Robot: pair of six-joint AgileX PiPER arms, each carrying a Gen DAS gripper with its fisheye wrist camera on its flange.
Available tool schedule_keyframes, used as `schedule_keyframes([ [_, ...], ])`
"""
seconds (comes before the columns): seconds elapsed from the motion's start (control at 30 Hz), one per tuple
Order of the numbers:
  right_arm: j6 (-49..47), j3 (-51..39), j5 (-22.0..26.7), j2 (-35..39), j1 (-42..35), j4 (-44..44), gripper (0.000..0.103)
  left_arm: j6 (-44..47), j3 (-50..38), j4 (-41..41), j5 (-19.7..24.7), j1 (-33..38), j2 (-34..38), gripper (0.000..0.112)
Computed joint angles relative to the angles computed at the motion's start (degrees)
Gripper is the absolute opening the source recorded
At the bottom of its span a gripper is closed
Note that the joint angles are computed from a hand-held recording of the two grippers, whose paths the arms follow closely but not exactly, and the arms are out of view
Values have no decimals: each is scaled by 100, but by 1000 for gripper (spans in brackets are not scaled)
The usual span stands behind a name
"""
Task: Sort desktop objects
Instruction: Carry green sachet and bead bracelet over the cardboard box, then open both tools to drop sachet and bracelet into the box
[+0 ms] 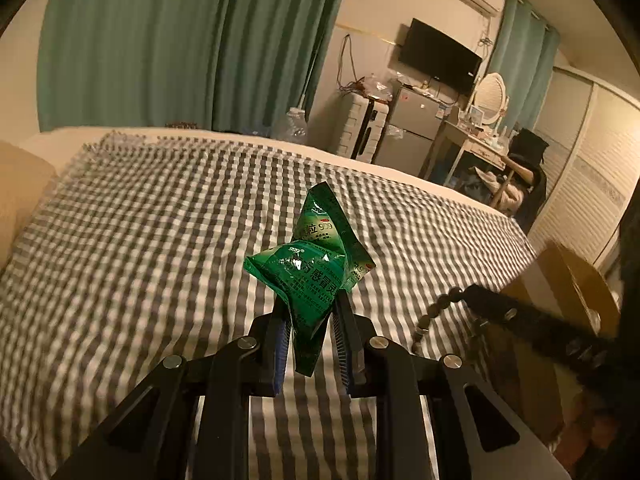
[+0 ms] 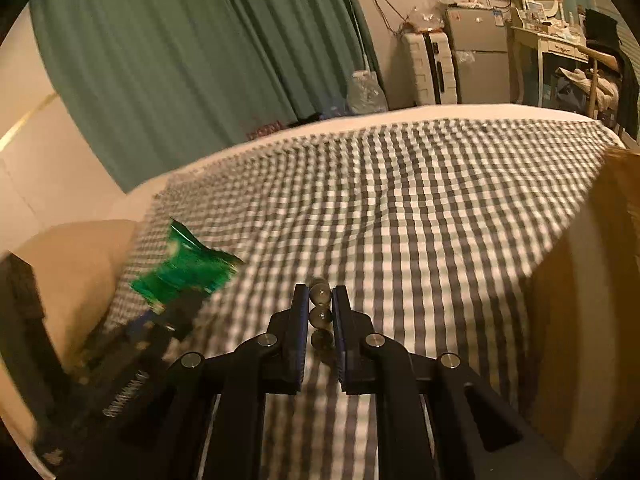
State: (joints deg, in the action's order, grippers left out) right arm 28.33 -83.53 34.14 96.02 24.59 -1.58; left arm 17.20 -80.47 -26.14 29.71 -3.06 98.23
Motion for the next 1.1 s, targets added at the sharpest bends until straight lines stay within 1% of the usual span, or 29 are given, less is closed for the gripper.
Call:
schedule_keyframes([
  [0.1, 482, 369, 150, -651, 214, -494, 11, -278, 321, 271, 140, -133, -570, 21],
  [0.17, 621, 481, 294, -1007, 287, -681, 11, -452, 355, 400, 293, -261, -857, 21],
  [0.23, 753, 540, 419, -1382, 345, -940, 11, -613, 421, 596, 322, -506, -1196, 21],
  [0.33, 771, 287, 853, -1809, 370, -1417, 11, -1040, 156, 1023, 469, -1037, -1464, 21],
  [0.37, 747, 153, 998, -1851, 370, -1505, 11, -1185, -22, 1113, 575, -1234, -1474, 21],
  [0.43, 420, -133, 1277, -1993, 106, -1464, 11, -1540, -433, 1337, 807, -1643, -1393, 21],
  [0.5, -145, -244, 1501, -2277, -415, -1083, 11, -1877, -889, 1546, 985, -2052, -1209, 21],
  [0.57, -678, -253, 1544, -2378, -975, -616, 11, -2226, -1346, 1699, 1093, -2477, -974, 21],
  [0.67, -1526, -35, 1602, -2508, -2059, 245, 11, -2829, -2092, 1968, 1367, -2979, -433, 21],
  [0.73, -2165, 86, 1636, -2480, -2855, 872, 11, -3189, -2355, 2129, 1406, -3245, -140, 21],
  [0.83, -3106, 392, 1601, -2412, -3893, 1737, 12, -3331, -2537, 2300, 1350, -3529, 193, 21],
  [0.87, -3365, 498, 1582, -2344, -4152, 1937, 12, -3391, -2661, 2415, 1418, -3635, 342, 21],
  [0.9, -3599, 588, 1540, -2292, -4378, 2099, 12, -3392, -2771, 2421, 1464, -3699, 492, 27],
  [0.93, -3709, 672, 1514, -2286, -4505, 2183, 17, -3380, -2714, 2358, 1415, -3748, 530, 34],
  [0.97, -3889, 759, 1515, -2262, -4734, 2363, 24, -3353, -2742, 2285, 1425, -3764, 594, 65],
  [1.0, -3933, 793, 1499, -2233, -4849, 2420, 43, -3537, -2823, 2430, 1509, -3810, 674, 93],
  [1.03, -4031, 859, 1455, -2246, -4980, 2507, 54, -3855, -2713, 2763, 1427, -3892, 627, 97],
  [1.07, -4216, 909, 1420, -2267, -5129, 2667, 54, -4066, -2530, 3013, 1282, -3958, 528, 97],
  [1.1, -4207, 954, 1364, -2298, -5120, 2678, 54, -4102, -2484, 3120, 1237, -3964, 503, 98],
])
